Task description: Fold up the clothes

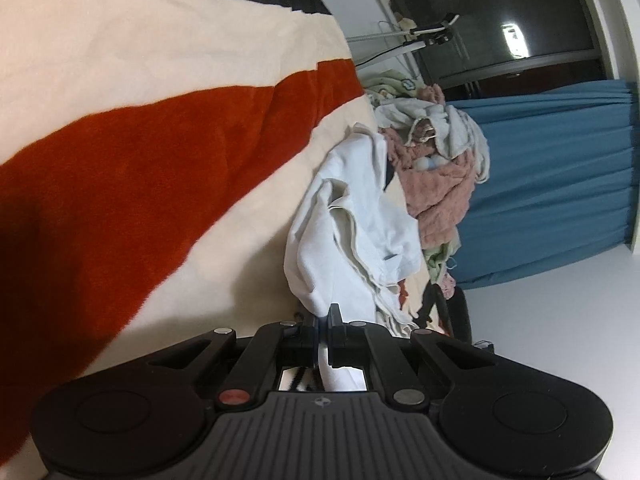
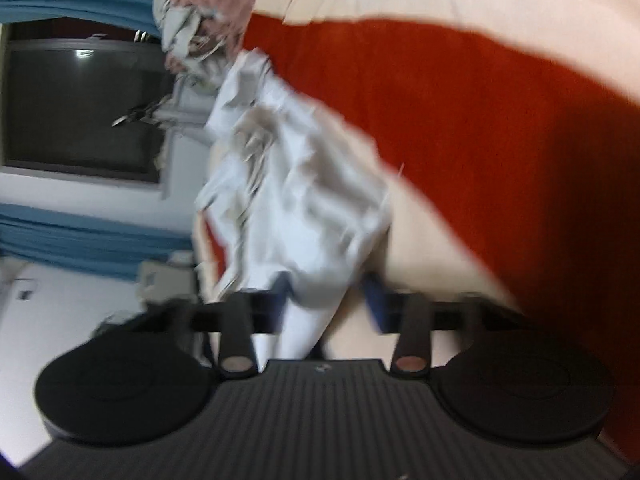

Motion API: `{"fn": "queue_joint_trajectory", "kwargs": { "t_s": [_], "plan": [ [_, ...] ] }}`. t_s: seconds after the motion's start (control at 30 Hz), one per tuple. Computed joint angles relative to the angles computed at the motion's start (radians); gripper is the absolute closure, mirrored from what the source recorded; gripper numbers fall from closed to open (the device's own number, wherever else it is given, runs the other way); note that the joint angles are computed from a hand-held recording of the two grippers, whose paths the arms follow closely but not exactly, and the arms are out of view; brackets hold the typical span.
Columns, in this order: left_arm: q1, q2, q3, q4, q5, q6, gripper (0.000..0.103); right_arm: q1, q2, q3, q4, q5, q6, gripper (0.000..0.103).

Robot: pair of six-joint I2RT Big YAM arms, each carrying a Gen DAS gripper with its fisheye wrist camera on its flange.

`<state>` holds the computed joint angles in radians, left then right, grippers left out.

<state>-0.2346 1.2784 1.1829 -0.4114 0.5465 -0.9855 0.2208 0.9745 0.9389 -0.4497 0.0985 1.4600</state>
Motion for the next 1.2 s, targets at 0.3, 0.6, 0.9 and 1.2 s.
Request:
{"fn": "queue_joint_trajectory", "kwargs": {
  "t_s": [0.3,0.6,0.9,1.2],
  "plan": [
    [-0.013,-0.111,-0.04,0.088,-0.058,0.127,0.1,0.08,-0.086,0.004,0.065,0.176,-0.22,0.092],
    [0.0,-0.445,-0.179,0.038,-0.049,0.191,0.1,0.391,-0.286,0.01,-0.025,0.527,-0.353,0.092],
    [0.027,-0.569,-0.194,-0.08,-0.026,0.182,0.1,0.633,-0.318,0.03,-0.137,0.79,-0.268,0.092],
    [-0.084,-0.024,0.297,-0.224,-0.169,0.249,0.099,0.086,-0.028,0.292,-0.221,0.219,-0.22,0.092]
  ]
}}
